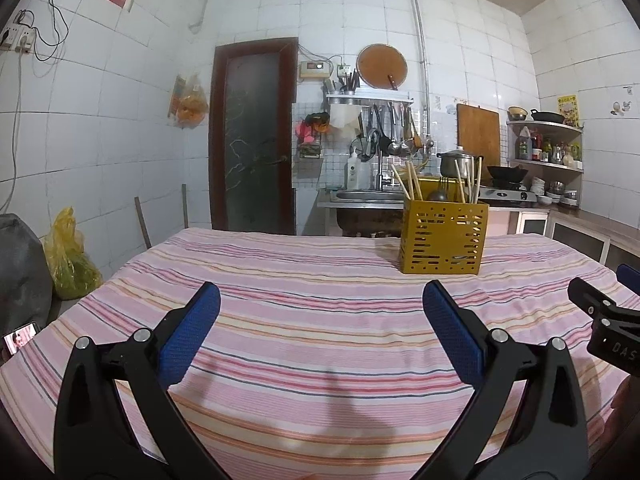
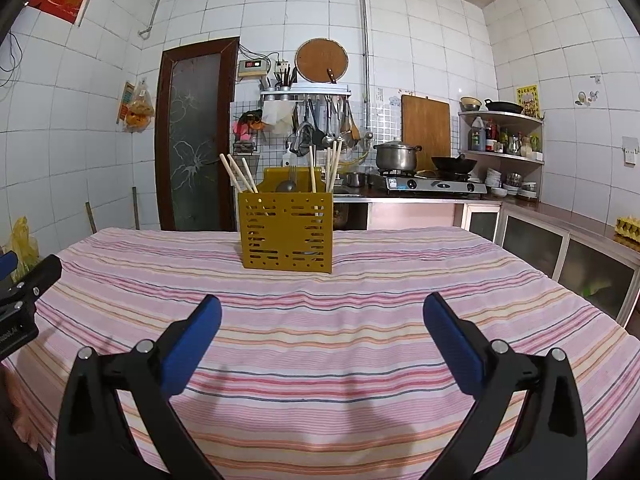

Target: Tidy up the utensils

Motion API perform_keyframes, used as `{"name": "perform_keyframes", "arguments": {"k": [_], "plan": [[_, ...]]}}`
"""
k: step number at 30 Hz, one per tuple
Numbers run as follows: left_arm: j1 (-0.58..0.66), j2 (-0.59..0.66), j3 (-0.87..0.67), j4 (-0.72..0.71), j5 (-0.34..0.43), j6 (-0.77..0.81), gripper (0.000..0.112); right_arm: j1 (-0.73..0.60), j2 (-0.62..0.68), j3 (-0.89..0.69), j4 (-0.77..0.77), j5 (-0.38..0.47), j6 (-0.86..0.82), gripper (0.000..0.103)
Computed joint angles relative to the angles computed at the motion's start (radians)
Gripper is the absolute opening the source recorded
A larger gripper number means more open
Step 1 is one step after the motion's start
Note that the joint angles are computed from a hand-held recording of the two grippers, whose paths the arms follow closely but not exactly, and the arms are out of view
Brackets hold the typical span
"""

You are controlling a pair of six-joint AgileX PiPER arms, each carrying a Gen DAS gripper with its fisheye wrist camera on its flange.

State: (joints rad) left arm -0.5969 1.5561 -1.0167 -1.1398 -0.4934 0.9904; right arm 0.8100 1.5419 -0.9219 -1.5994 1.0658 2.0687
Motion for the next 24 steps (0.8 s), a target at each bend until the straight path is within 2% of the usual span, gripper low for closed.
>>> {"name": "perform_keyframes", "arguments": {"k": [12,18,24], "plan": [[0.006,-0.010,0.017,0.059,0.012,-0.054,0.098,-0.003,0.001,0.008,-0.008,0.000,0.007,0.099],[0.020,-0.015,0.021,0.098,0.045,-0.085,0.098,-0.003,0.001,0.006,-0.008,0.000,0.007,0.098],[0.012,-0.016,0.029,0.121,0.028,-0.102,0.098,-0.002,0.001,0.006,-0.007,0.001,0.006,0.099]]}}
